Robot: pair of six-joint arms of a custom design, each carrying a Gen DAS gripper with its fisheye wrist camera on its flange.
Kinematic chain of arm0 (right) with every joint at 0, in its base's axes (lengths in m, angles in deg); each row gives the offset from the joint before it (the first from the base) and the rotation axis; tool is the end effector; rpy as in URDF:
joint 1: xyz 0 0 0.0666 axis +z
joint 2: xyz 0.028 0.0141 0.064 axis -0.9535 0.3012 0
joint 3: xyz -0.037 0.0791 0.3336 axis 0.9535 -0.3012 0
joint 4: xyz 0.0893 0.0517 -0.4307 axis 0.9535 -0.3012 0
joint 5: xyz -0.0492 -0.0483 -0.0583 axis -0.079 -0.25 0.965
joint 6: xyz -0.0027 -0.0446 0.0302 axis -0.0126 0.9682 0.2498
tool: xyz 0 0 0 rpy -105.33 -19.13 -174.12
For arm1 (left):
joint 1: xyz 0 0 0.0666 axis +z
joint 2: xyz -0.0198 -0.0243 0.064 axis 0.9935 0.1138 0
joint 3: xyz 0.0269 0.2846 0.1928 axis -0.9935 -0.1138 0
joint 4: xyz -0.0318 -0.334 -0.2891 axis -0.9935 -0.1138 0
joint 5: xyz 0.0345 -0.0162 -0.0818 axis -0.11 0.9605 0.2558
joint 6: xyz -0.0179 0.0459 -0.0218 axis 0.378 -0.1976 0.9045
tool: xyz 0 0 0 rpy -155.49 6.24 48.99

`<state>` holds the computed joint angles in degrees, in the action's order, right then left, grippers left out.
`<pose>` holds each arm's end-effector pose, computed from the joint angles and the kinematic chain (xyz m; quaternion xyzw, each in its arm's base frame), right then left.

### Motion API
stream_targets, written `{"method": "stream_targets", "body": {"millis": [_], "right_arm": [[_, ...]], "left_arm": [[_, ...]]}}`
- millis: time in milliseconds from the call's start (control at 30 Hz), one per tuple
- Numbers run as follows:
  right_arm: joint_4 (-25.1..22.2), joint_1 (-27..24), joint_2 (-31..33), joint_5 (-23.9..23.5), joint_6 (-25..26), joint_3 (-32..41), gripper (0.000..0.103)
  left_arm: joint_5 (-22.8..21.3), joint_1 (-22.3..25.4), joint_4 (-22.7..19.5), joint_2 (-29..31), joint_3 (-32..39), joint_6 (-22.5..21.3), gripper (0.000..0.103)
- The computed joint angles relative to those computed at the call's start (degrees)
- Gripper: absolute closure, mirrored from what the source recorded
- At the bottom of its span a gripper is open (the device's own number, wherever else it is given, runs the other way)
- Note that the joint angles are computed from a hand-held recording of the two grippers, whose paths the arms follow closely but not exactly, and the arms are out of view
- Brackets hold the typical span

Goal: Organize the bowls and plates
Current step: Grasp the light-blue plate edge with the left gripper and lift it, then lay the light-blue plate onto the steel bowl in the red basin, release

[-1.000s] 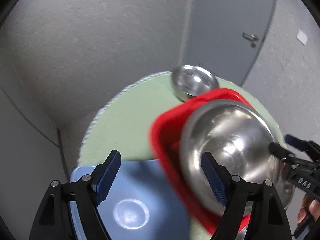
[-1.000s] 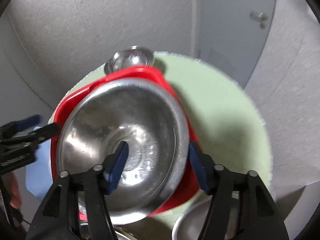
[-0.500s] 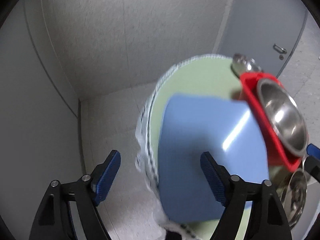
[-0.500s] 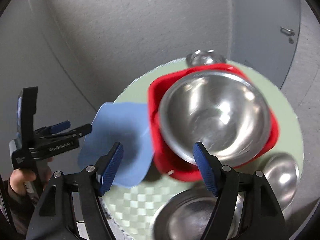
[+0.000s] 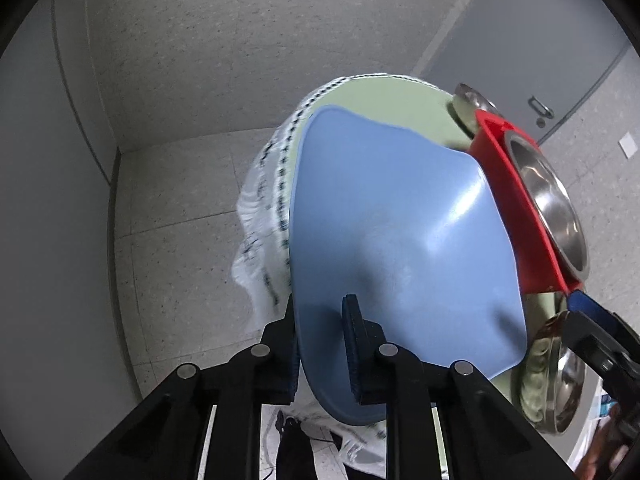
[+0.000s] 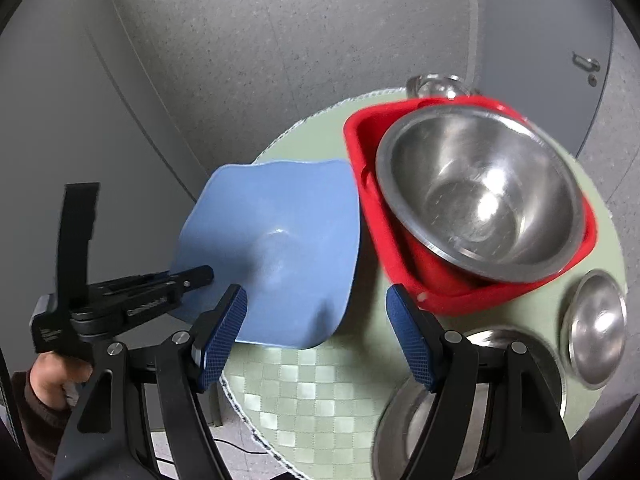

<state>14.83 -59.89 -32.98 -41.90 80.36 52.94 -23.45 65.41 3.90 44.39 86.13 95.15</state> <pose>0.3636 0.0955 0.3949 -0.2717 0.9144 0.2000 0.2236 0.4284 -0.1384 0.3727 -0.2188 0.9386 -0.1159 0.2401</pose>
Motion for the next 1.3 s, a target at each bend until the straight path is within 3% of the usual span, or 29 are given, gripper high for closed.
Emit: {"method": "stream_targets", "body": {"millis": [233,367,400,467,500,567,800,1000,1300], "right_arm": [[-0.7,2.8,2.3,1.1,-0.8,-0.6,0.032],[-0.3,4.5,5.0,4.0,-1.3,-0.6,0.042],[-0.7,4.6,6.2,3.9,-1.2,-0.3,0.049],[-1.6,4.4,8.1,2.9,-0.7,0.2,0.057],[-2.6,4.0,9.2,0.7,0.0,0.5,0.071],[-3.3,3.5,10.0,-1.9,0.9,0.7,0.081],[-4.9,0.5,7.2,-6.8,5.3,2.7,0.085],[-7.0,-6.1,9.0,-12.2,9.3,8.8,0.085],[-8.2,-17.3,21.3,-11.7,13.3,19.7,0.085]], "left_arm": [[-0.4,-0.3,-1.6,-5.1,-3.2,0.9,0.087],[-1.1,-0.7,-2.3,-5.0,-2.6,1.5,0.087],[-1.5,-0.9,-2.8,-5.0,-2.3,1.3,0.087],[-2.5,-1.6,-3.1,-3.6,-1.0,1.4,0.087],[-2.9,-1.7,-3.3,-3.4,-0.7,1.2,0.087],[-4.6,-2.5,-4.2,-2.5,0.7,0.9,0.087],[-12.5,-6.2,-7.3,-1.3,7.4,0.6,0.089],[-17.2,-9.9,-7.8,6.2,19.0,-1.4,0.089],[-13.4,-13.6,-9.6,27.3,41.4,-5.4,0.088]]}}
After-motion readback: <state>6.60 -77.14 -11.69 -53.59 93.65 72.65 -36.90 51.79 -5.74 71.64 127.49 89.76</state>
